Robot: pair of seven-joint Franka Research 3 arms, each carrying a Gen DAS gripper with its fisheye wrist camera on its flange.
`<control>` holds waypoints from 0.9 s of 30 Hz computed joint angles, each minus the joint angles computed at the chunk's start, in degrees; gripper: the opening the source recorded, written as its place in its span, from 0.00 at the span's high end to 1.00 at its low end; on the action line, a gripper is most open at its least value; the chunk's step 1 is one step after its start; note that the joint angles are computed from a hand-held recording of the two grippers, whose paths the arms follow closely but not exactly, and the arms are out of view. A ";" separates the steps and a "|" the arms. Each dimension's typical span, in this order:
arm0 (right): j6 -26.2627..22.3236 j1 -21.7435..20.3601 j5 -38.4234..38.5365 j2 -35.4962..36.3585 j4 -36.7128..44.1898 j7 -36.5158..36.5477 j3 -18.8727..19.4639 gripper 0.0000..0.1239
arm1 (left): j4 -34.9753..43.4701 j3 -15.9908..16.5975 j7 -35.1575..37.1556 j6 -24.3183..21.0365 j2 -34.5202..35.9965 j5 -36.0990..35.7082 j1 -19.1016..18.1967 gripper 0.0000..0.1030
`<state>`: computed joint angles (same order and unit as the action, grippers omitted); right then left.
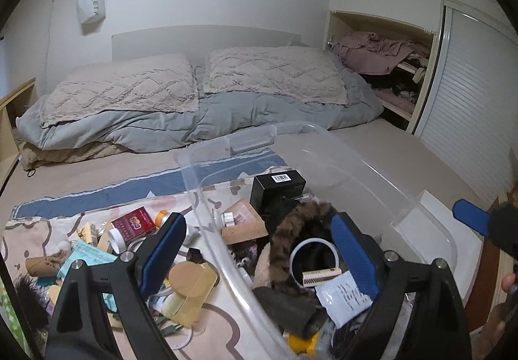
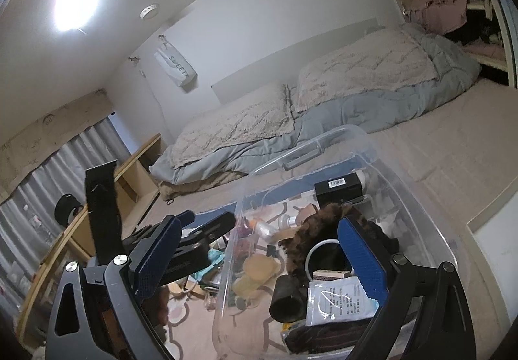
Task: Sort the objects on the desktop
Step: 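Withdraw both tools from the bin back toward the cluttered items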
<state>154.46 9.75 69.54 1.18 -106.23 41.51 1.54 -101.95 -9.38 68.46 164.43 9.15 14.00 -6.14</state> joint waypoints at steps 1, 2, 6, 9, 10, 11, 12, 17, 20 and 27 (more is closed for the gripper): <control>1.21 0.21 -0.42 -0.57 -0.66 0.05 0.18 0.22 | -1.07 0.02 -0.07 0.43 -0.93 -0.01 0.09 0.11; 2.74 0.48 -0.99 -1.23 -1.48 0.11 0.32 0.22 | -2.15 0.05 -0.21 0.96 -1.83 0.01 0.15 0.11; 7.85 1.65 -3.85 -3.12 -4.18 1.59 0.50 0.22 | -6.28 0.03 -0.29 2.52 -5.37 -0.17 0.33 0.11; 12.01 2.65 -6.82 -4.49 -6.77 2.88 0.54 0.22 | -9.09 0.09 -0.15 3.49 -7.82 0.01 0.32 0.11; 13.67 3.00 -8.29 -5.01 -7.90 3.59 0.61 0.22 | -9.76 0.15 -0.49 3.72 -8.41 0.45 0.29 0.11; 14.91 3.36 -9.65 -5.25 -8.66 4.43 0.61 0.22 | -10.76 0.21 -0.96 4.12 -9.24 1.07 0.29 0.11; 16.27 3.66 -11.07 -5.64 -9.68 5.28 0.60 0.22 | -11.81 0.26 -1.53 4.62 -10.06 1.80 0.31 0.11; 22.36 4.70 -18.78 -6.67 -14.24 12.54 0.56 0.22 | -17.07 -0.07 -5.13 7.49 -14.31 7.19 1.19 0.01; 23.50 5.58 -20.89 -7.32 -15.94 14.81 -0.17 0.21 | -19.54 -0.29 -5.97 9.09 -16.26 9.34 1.71 0.00; 29.96 3.70 -32.11 -9.45 -21.60 24.40 1.83 0.17 | -23.38 -0.55 -7.07 10.63 -18.91 11.44 2.37 0.00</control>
<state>184.42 13.45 37.43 -8.27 -127.83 65.91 3.38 -125.33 -9.94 61.39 175.06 -9.76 25.44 -3.77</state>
